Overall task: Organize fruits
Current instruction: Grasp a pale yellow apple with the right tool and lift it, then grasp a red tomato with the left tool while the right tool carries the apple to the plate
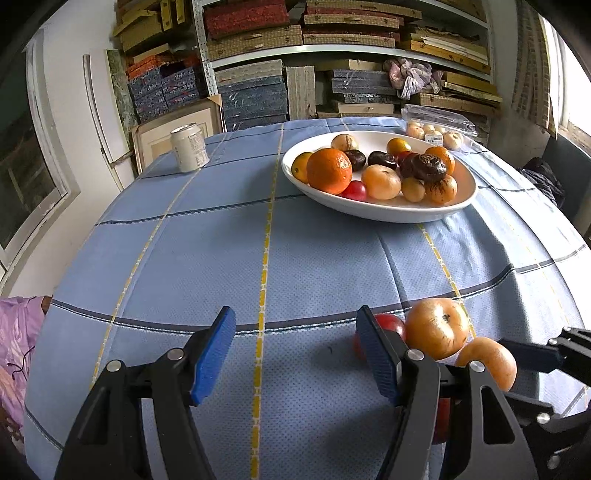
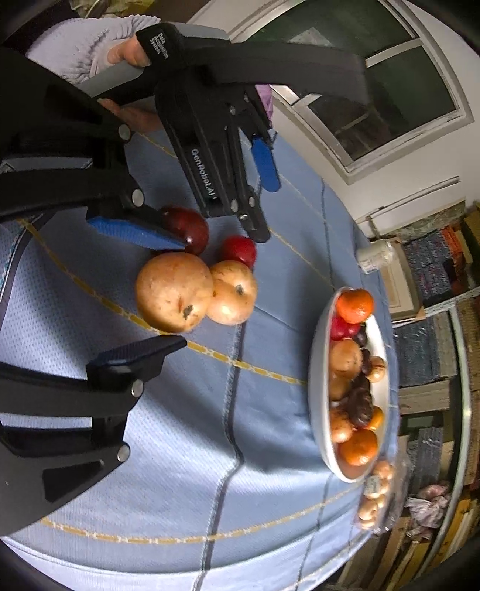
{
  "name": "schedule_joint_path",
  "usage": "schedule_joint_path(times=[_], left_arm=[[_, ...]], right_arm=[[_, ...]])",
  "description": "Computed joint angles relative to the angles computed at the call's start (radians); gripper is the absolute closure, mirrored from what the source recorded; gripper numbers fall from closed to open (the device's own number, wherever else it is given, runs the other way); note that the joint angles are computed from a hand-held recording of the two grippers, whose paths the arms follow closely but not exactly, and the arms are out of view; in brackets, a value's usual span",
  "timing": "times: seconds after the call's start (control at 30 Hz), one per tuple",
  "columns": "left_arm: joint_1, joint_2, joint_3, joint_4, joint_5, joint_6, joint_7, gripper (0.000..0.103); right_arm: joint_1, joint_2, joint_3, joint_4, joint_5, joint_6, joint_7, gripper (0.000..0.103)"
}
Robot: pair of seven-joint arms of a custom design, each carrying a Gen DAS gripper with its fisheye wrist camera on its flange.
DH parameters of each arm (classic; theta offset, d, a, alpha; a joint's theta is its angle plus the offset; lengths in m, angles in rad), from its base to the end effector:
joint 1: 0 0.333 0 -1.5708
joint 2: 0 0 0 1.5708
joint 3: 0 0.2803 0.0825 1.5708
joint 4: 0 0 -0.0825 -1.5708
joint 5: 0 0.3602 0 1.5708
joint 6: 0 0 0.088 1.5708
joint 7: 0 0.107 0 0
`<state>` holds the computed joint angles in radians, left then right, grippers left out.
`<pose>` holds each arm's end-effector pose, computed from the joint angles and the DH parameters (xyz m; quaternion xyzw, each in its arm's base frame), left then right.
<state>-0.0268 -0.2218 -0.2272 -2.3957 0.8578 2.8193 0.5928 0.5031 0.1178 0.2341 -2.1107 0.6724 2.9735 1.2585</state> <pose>0.4623 -0.1614 0.4369 -0.6433 0.6603 -0.2273 0.3140 0.4590 0.3545 0.4165 -0.7723 0.5040 -0.0321 0.3854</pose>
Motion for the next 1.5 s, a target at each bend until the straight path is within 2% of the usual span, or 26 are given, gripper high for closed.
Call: schedule_joint_path(times=[0.33,0.4,0.43,0.5,0.63,0.7,0.77,0.87,0.93,1.0,1.03,1.07,1.1,1.2,1.3,1.37,1.43,1.47,1.5], left_arm=[[0.0,-0.002,0.0,-0.002,0.004,0.0,-0.001,0.035],[-0.001,-0.001,0.001,-0.002,0.0,0.003,0.001,0.035],[-0.002,-0.002,0.004,-0.004,-0.006,0.009,0.007,0.035],[-0.013,-0.001,0.021,-0.012,-0.047,0.035,0.046,0.038],[-0.031,0.001,0.04,-0.03,-0.145,0.088,0.15,0.055],[-0.014,0.001,0.021,-0.032,-0.128,0.097,0.145,0.056],[-0.006,-0.001,0.012,-0.037,-0.115,0.114,0.146,0.06],[0.03,-0.003,-0.03,-0.036,-0.019,0.121,0.097,0.066],[0.023,-0.003,-0.025,-0.038,-0.007,0.131,0.097,0.066],[-0.021,-0.004,0.026,-0.059,-0.095,0.189,0.189,0.062],[-0.031,-0.007,0.035,-0.069,-0.124,0.207,0.221,0.055],[-0.023,-0.009,0.025,-0.071,-0.125,0.215,0.229,0.04],[-0.004,-0.011,0.001,-0.071,-0.103,0.217,0.218,0.035],[0.066,-0.025,-0.071,-0.072,0.025,0.256,0.134,0.031],[0.035,-0.007,-0.061,-0.065,0.005,0.239,0.185,0.03],[-0.041,0.021,-0.002,-0.058,-0.115,0.217,0.311,0.032],[-0.115,0.026,0.062,-0.076,-0.259,0.244,0.444,0.046],[-0.118,0.025,0.062,-0.08,-0.284,0.25,0.464,0.054],[-0.113,0.023,0.058,-0.085,-0.3,0.258,0.476,0.057]], right_arm=[[-0.014,0.002,0.013,0.009,0.11,-0.009,-0.08,0.058],[-0.024,-0.017,0.027,-0.008,0.208,0.022,-0.141,0.058],[-0.032,-0.027,0.037,-0.01,0.298,0.04,-0.204,0.058],[-0.025,-0.035,0.029,-0.015,0.355,0.061,-0.23,0.058],[-0.011,-0.035,0.0,-0.023,0.315,0.077,-0.152,0.058],[-0.015,-0.039,0.002,-0.024,0.342,0.082,-0.17,0.058],[-0.018,-0.043,0.008,-0.021,0.394,0.087,-0.214,0.058],[-0.017,-0.049,0.006,-0.019,0.442,0.081,-0.253,0.058],[-0.013,-0.052,0.002,-0.02,0.456,0.075,-0.265,0.058],[-0.011,-0.055,-0.001,-0.02,0.482,0.073,-0.291,0.058],[-0.012,-0.058,-0.001,-0.018,0.507,0.071,-0.315,0.058],[-0.009,-0.053,-0.002,-0.012,0.512,0.072,-0.319,0.058],[-0.007,-0.059,-0.002,-0.018,0.527,0.074,-0.329,0.058],[-0.002,-0.063,-0.008,-0.02,0.545,0.076,-0.34,0.058],[0.0,-0.065,-0.012,-0.02,0.567,0.077,-0.354,0.058],[0.002,-0.067,-0.013,-0.02,0.574,0.077,-0.357,0.058],[0.003,-0.068,-0.015,-0.02,0.581,0.077,-0.363,0.058],[0.003,-0.068,-0.015,-0.02,0.583,0.077,-0.364,0.058],[0.003,-0.068,-0.016,-0.019,0.584,0.075,-0.363,0.058]])
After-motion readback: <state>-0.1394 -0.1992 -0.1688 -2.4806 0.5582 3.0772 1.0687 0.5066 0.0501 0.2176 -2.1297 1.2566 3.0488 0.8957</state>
